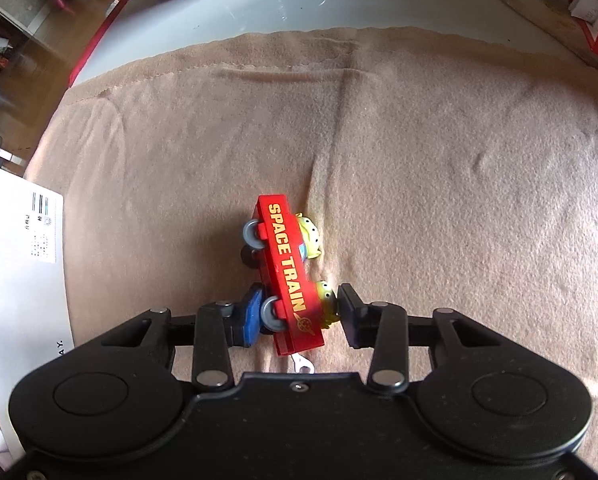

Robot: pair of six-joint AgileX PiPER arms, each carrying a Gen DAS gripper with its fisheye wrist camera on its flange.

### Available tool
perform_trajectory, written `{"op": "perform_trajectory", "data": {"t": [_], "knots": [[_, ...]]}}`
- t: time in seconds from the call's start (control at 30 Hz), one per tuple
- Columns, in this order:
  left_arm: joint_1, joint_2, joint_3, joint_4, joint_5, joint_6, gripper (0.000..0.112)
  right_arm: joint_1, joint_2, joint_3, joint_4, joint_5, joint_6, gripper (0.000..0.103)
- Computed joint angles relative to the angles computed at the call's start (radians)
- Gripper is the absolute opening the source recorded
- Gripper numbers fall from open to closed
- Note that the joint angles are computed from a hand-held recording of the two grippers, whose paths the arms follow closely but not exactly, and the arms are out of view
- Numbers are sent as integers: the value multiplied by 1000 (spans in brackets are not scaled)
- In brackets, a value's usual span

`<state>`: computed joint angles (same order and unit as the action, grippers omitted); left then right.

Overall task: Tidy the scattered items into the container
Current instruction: 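Grasp the red space train with the right tool and lift both cars, then lift the red space train with the right tool while the left tool holds the blue car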

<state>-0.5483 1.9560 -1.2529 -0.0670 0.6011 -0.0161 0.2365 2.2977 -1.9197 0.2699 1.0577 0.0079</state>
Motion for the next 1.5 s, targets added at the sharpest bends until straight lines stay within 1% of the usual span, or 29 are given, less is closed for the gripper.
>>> {"op": "perform_trajectory", "data": {"t": [0.07, 0.17, 0.33, 0.37, 0.4, 0.43, 0.5, 0.53, 0.57, 0.6, 0.63, 0.67, 0.7, 0.83, 0.93, 0.97, 1.0, 1.03, 1.1, 1.17, 1.23, 1.37, 1.43, 1.47, 1.5], "knots": [[-1, -11, 15, -5, -6, -6, 41, 10, -34, 17, -28, 12, 11, 41], [0, -20, 28, -42, -9, 3, 41, 16, -131, 105, -43, 8, 15, 37], [-42, -51, 65, -1, -2, -60, 41, -11, -220, 241, -89, 48, 6, 37], [-43, -56, 71, -9, -1, -56, 41, -19, -231, 275, -93, 54, -3, 30], [-44, -61, 79, -14, -4, -56, 41, -27, -240, 306, -101, 65, -12, 28], [-47, -66, 87, -12, -8, -61, 41, -36, -250, 340, -105, 73, -29, 28], [-51, -71, 100, -2, -22, -74, 41, -69, -291, 422, -66, 44, -69, 29], [-52, -71, 102, 1, -25, -78, 41, -81, -315, 458, -58, 12, -67, 30], [-51, -71, 101, 3, -26, -80, 41, -87, -337, 483, -59, -20, -71, 37], [-49, -71, 101, -1, -27, -78, 41, -93, -357, 502, -60, -55, -79, 49], [-46, -70, 101, -7, -28, -71, 41, -98, -375, 519, -53, -90, -86, 56], [-42, -69, 99, -14, -27, -63, 41, -105, -389, 532, -39, -122, -95, 70], [-38, -69, 98, -21, -25, -56, 41, -109, -394, 535, -25, -138, -108, 72], [-31, -67, 95, -27, -25, -40, 42, -61, -380, 516, -53, -139, -159, 71], [-33, -73, 103, -22, -32, -40, 42, -29, -357, 510, -67, -113, -204, 71], [-31, -74, 104, -25, -34, -36, 42, -23, -344, 500, -72, -94, -210, 67], [-27, -74, 105, -31, -34, -31, 42, -20, -332, 488, -66, -66, -223, 53], [-23, -74, 104, -37, -33, -26, 42, -26, -334, 489, -32, -39, -262, 51], [-16, -75, 104, -48, -34, -14, 42, -41, -353, 503, 59, 5, -349, 50], [-11, -75, 104, -54, -33, -5, 42, -36, -364, 501, 105, 34, -374, 50], [-4, -74, 100, -60, -29, 5, 42, -24, -372, 498, 96, 17, -350, 50], [3, -75, 96, -63, -24, 15, 42, -15, -386, 501, -1, -44, -234, 50], [-20, -85, 105, -41, -26, -20, 42, -9, -379, 504, -75, -64, -172, 51], [-21, -85, 104, -38, -25, -19, 42, -19, -368, 502, -68, -57, -169, 52], [-20, -84, 102, -36, -23, -19, 42, -35, -357, 503, -30, -48, -188, 52]]}}
